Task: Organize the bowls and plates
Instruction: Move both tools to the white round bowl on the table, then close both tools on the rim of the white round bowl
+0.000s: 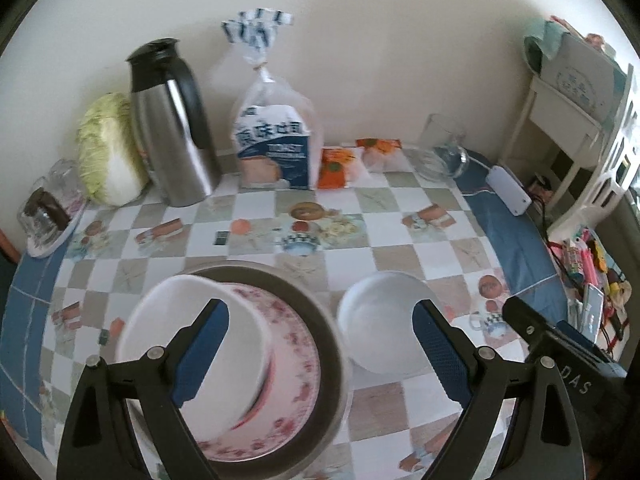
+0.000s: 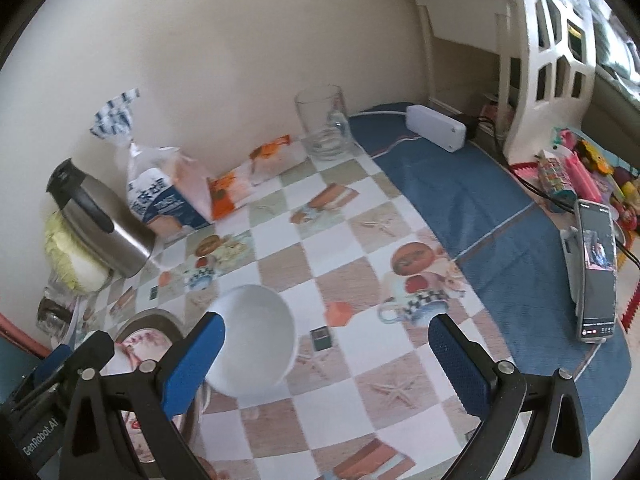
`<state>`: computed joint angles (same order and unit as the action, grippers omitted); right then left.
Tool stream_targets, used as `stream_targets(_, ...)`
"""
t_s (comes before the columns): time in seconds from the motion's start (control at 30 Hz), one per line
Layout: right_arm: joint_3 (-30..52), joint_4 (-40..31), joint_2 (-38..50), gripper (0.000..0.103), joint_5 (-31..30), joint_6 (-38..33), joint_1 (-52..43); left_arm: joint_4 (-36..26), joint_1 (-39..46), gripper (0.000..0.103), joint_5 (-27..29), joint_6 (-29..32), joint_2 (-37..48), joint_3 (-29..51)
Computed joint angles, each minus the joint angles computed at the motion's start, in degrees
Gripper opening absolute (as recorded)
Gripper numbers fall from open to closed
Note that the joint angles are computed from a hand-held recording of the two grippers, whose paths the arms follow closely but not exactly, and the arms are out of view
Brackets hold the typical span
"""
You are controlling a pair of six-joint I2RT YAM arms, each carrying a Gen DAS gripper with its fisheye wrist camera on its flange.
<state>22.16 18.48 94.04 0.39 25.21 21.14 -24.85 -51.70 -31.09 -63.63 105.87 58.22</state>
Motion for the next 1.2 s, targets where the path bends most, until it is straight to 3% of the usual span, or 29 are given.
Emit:
stream_targets(0.33,2.48,5.41,12.42,0.103,-3.86,-2.40,-5.31,0.64,0.62,0.093,0.85,2.90,8.78,6.96)
stream_targets(0.43,3.60,7.34,16.76,0.099,-5.21,-2.02,-5.16,1.65,1.15,0.091,1.36,3.71,10.21,7.45)
stream_targets(0.57,4.99,9.81,21.33,0.080,-6.49,-1.51,-3.45,2.80,1.74,0.081,2.34,4.28,11.71,7.88)
stream_targets(0.97,9.70,13.00,30.31,0.032,-9.25,0.43,2.72,7.76,3.15,0.081,5.16,4.81,11.70,5.52)
stream_targets(1.13,9.79,13.95,30.72,0.025,-8.89,0.78,3.85,8.91,3.31,0.080,5.96,4.63,11.50,4.87)
stream_targets(1.2,9.49,14.01,30.19,0.016,-8.77,0.67,3.70,8.98,3.27,0.080,6.08,4.62,11.55,4.90)
